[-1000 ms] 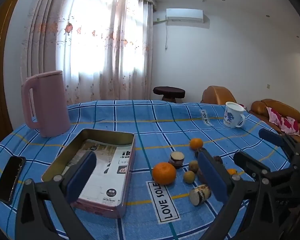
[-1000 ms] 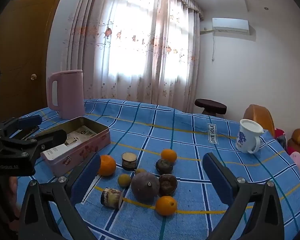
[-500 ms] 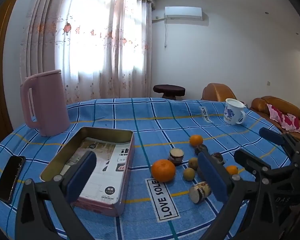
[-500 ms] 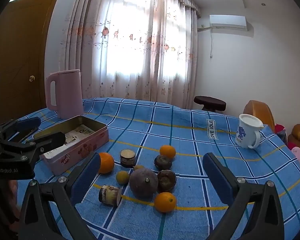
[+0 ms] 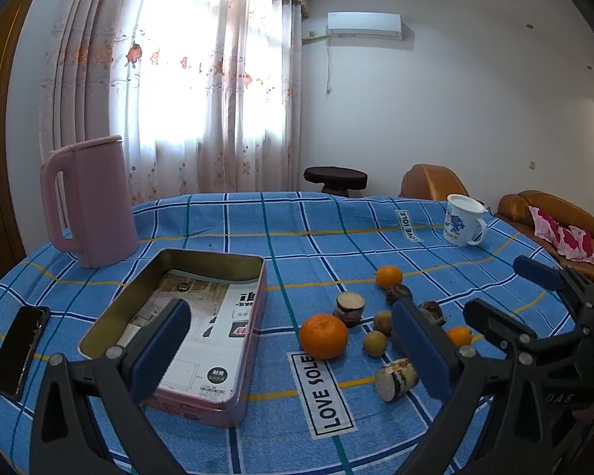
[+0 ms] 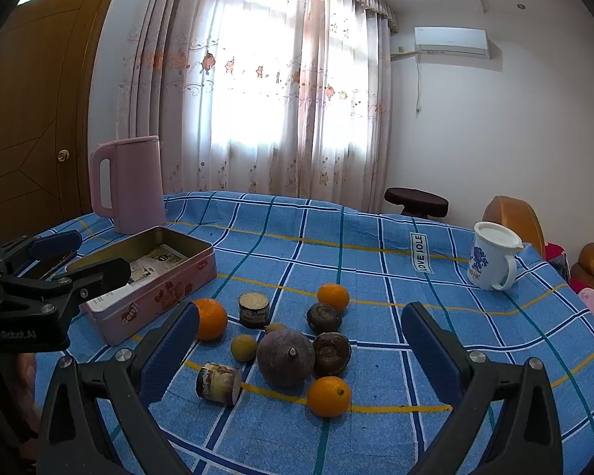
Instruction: Organize fruits
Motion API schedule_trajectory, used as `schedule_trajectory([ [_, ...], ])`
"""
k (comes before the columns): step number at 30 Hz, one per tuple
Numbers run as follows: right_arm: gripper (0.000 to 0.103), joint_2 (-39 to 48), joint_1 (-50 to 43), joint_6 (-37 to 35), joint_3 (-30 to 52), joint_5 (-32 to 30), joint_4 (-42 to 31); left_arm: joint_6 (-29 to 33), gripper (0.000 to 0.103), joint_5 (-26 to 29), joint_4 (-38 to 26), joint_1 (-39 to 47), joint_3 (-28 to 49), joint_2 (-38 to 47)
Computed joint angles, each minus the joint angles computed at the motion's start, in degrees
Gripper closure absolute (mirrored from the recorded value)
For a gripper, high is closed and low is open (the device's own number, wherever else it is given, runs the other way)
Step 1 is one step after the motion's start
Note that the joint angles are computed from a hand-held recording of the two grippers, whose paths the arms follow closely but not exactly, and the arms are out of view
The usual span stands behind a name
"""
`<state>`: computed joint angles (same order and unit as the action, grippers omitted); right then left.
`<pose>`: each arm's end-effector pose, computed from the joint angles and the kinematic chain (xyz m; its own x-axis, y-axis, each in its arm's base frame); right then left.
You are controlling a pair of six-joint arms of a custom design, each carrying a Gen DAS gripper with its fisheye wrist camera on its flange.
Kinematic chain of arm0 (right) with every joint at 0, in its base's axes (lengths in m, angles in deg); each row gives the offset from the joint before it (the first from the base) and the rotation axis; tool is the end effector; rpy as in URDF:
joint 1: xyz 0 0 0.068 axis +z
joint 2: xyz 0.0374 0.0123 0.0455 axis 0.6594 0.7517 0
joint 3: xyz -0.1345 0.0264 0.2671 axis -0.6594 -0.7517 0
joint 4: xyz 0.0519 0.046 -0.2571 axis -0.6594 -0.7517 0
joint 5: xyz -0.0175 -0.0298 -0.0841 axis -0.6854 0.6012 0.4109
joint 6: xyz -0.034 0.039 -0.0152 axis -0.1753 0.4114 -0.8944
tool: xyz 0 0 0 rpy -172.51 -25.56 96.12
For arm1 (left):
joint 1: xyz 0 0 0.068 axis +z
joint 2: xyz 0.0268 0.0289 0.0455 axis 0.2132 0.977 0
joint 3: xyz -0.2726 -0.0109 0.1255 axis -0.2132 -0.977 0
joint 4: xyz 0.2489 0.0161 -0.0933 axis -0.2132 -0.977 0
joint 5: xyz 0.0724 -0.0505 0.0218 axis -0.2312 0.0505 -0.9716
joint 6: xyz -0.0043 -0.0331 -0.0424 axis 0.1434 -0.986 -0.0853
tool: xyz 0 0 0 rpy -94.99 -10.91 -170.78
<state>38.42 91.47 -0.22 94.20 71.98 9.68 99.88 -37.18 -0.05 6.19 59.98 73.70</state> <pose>0.2612 0.2650 0.1902 -0.3821 0.0134 -0.9240 0.2930 0.9501 -0.1073 0.3656 -0.0580 0.2065 -0.3362 0.2100 -0.9181 0.6357 0.7698 -0.0567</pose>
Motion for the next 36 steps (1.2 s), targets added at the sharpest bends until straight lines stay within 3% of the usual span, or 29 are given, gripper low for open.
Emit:
schedule_trajectory([
  [36, 0.001, 1.57, 0.20, -0.70, 1.07, -1.53, 0.26, 0.03, 0.000, 0.08, -0.14, 0.17, 0.10, 0.30],
])
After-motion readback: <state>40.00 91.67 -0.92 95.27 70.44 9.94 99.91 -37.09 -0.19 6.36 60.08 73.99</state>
